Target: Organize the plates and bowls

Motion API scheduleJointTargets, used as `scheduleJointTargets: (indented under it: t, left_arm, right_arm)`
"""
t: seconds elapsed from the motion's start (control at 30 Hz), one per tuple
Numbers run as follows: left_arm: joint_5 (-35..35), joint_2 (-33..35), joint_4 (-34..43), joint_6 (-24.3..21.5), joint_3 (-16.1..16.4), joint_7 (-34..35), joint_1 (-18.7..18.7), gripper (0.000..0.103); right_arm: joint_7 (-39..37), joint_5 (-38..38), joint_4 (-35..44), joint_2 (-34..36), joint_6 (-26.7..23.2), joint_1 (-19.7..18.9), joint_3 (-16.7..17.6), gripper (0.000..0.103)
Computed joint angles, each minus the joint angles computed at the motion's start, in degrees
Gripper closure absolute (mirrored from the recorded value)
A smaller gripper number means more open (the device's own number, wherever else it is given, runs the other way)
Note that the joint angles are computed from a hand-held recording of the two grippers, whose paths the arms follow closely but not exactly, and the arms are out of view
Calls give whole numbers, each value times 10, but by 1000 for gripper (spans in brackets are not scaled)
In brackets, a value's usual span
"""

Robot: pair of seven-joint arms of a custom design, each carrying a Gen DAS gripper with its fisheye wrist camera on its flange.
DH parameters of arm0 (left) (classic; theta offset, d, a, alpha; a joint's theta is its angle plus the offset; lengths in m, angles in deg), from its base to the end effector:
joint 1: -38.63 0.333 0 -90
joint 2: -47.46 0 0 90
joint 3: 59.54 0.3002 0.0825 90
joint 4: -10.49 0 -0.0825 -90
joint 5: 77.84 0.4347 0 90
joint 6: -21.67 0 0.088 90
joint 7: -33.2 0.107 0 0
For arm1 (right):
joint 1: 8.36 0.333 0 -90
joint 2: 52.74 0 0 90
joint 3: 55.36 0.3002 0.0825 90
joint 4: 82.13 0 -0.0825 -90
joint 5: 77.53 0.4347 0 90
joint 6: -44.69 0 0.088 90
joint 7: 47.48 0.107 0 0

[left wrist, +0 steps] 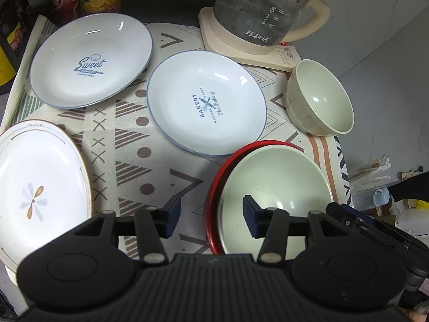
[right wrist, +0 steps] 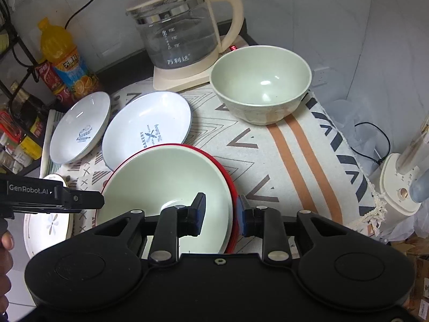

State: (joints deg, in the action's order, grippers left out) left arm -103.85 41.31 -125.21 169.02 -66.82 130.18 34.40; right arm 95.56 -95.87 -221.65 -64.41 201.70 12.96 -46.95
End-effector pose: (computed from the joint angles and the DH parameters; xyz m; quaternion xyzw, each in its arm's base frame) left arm 0.5434 -0.1032 0.3505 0.6992 -0.6839 0.2081 0.0019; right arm 0.4644 0.2795 0.3884 -0.6320 0.7265 -0.1268 0.2379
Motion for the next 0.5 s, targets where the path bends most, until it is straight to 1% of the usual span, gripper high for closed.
scheduleJointTargets:
  t: [0.13, 0.2, 0.27, 0.3, 0.33, 0.5]
  left_arm:
    - [8, 4, 9, 5, -4, 4, -4, 36]
    - [15, 10, 17, 6, -7, 3, -6, 33]
    - [21, 18, 27, 6, -9, 1, -8, 32]
    - [23, 23, 32, 4, -10, 0, -9, 32]
    - [24, 28, 38, 4, -11, 0, -10, 32]
    - [27, 46, 60, 12, -16, 2, -16, 31]
  right_arm:
    - [14, 4, -19, -19, 21, -5, -3, 76]
    - [11, 11, -27, -29, 33, -7, -7, 75]
    - [16, 12, -36, -36, 44, -12, -8, 65]
    - [22, 9, -40, -39, 48, -17, -7, 57]
    - [30, 5, -43, -43, 50, -23, -5, 54]
    - [50, -8, -57, -54, 62, -41, -3, 54]
